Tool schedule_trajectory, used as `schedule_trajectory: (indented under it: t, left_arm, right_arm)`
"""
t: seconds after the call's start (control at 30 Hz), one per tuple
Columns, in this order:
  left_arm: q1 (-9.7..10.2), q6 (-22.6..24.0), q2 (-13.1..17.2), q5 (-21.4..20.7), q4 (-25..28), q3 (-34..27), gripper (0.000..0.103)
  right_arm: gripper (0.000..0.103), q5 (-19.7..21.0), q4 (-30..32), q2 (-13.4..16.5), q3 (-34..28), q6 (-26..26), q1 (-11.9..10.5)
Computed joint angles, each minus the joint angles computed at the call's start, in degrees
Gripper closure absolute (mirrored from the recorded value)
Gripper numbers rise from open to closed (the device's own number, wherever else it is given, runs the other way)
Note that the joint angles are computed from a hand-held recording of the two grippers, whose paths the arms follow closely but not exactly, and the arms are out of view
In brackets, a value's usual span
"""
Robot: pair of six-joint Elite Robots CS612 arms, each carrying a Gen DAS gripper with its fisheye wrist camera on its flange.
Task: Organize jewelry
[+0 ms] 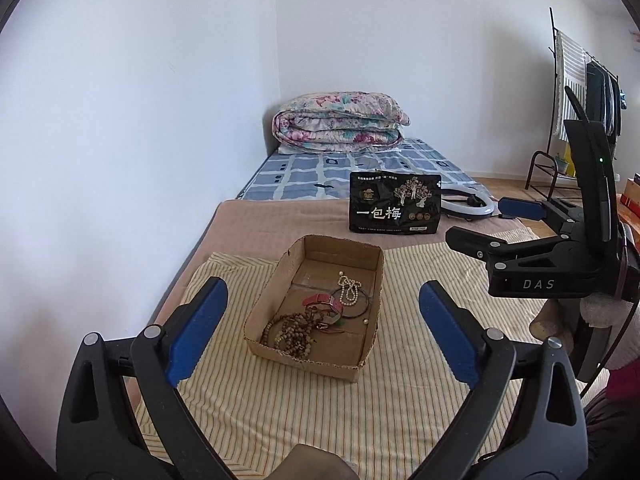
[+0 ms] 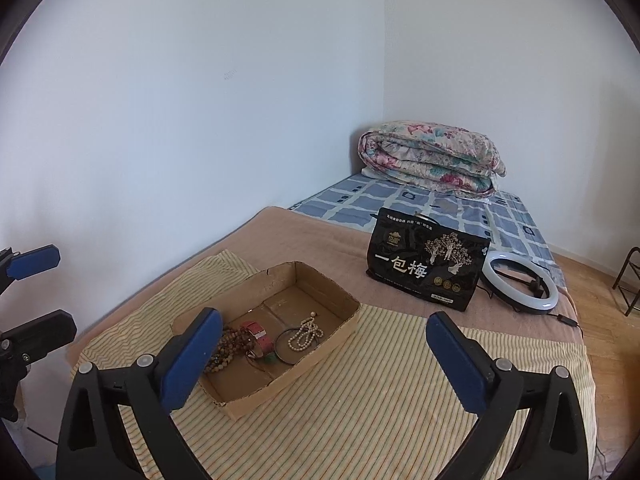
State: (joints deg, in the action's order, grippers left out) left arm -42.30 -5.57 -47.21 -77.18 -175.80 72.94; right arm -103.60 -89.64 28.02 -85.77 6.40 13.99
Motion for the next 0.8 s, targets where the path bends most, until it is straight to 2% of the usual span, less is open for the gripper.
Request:
schedule_trajectory:
  t: [0.1,0.43,0.8]
  left_arm:
    - [-0.31,0.7,-0.3,1.3,0.1,0.4,0.001]
    - [-0.86,1.1,-0.5,4.5,1.3,1.1,0.0]
    - [-1.0,0.6,-0.8,4.7,1.2,1.8,0.0]
  right_arm:
    - [0.0,-0.8,0.5,0.3,-0.5,0.2,0.0]
    - [0.0,-2.2,1.4,1.1,-2.1,1.9,-0.3]
    - [0.0,-1.9,1.5,1.1,-2.3,1.9,-0.4]
